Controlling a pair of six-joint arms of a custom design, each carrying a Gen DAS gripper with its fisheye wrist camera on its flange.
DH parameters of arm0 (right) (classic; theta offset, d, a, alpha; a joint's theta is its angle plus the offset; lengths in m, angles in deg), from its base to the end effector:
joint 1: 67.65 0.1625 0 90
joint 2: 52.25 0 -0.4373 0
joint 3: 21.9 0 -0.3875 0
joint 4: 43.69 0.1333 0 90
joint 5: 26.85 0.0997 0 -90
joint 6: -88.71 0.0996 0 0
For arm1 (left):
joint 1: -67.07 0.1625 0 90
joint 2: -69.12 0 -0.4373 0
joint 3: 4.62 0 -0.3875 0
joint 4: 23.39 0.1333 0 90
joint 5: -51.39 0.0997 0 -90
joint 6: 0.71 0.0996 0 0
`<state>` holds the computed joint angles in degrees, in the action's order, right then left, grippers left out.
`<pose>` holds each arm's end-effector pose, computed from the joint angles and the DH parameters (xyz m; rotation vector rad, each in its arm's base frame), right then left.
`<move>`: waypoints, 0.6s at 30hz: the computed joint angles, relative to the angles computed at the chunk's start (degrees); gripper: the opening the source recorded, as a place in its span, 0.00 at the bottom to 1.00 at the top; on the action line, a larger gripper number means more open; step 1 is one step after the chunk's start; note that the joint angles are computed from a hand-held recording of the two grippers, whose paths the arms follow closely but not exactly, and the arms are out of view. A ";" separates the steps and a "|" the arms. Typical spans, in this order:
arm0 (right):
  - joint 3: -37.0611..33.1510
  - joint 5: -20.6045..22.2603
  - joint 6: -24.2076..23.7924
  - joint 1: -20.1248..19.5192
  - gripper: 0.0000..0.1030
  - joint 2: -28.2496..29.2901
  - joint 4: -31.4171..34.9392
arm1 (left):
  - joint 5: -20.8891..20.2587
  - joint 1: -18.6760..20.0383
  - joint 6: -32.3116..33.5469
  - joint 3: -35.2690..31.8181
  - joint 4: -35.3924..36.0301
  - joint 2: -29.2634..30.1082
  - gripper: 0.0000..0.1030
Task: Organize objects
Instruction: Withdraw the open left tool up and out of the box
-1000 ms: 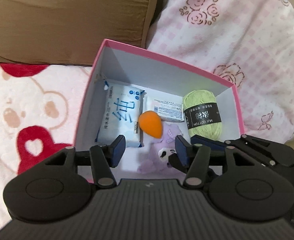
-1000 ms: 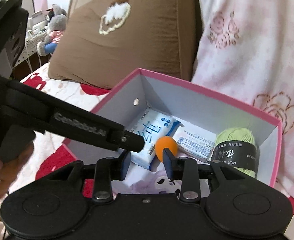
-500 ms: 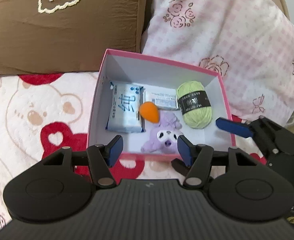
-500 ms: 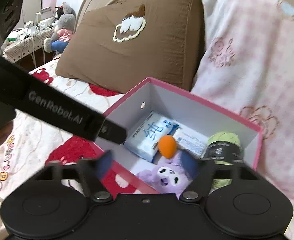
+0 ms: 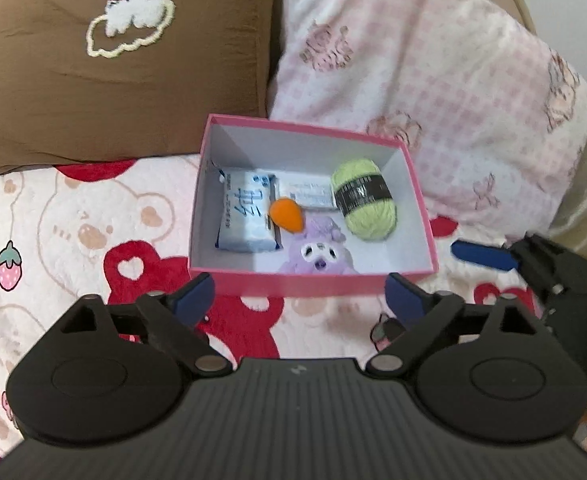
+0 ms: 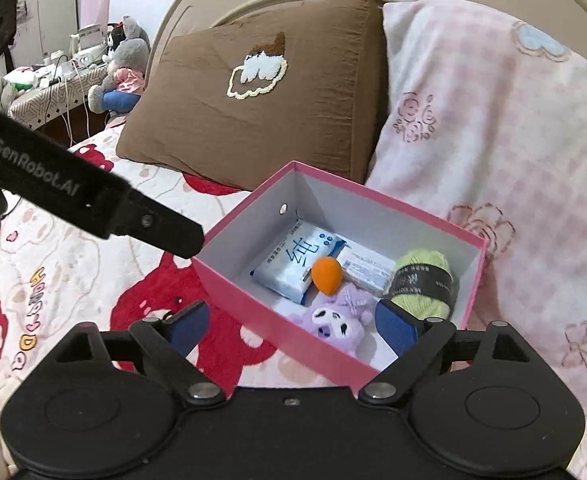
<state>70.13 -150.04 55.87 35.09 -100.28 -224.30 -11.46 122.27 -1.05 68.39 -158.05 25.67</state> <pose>0.2313 -0.6656 0.2336 0.6209 -2.2429 0.8591 -0.2949 -0.7375 0.2125 0.7221 2.6220 -0.5416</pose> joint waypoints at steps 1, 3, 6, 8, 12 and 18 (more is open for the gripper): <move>0.74 0.23 0.06 0.09 0.90 -0.69 -0.05 | 0.01 -0.09 -0.05 -0.39 1.15 0.03 0.91; 2.22 0.82 -0.05 0.33 0.90 -1.92 -0.89 | 0.07 -0.26 -0.36 -0.78 2.09 -0.01 0.93; 4.32 1.48 -0.43 0.74 0.89 -3.00 -4.78 | -0.72 -0.60 -0.02 -0.10 1.79 -0.68 0.96; 5.24 1.99 -0.50 0.90 0.90 -3.80 -5.09 | -0.98 -0.93 -0.47 0.81 1.34 -1.26 0.98; 6.94 1.62 -0.47 1.24 0.89 -5.12 -6.13 | -1.86 -1.77 -0.32 2.35 2.34 -2.31 0.98; 11.07 0.67 0.39 1.60 0.90 -8.35 -6.97 | -4.81 -2.58 -2.30 5.19 1.90 -3.86 1.00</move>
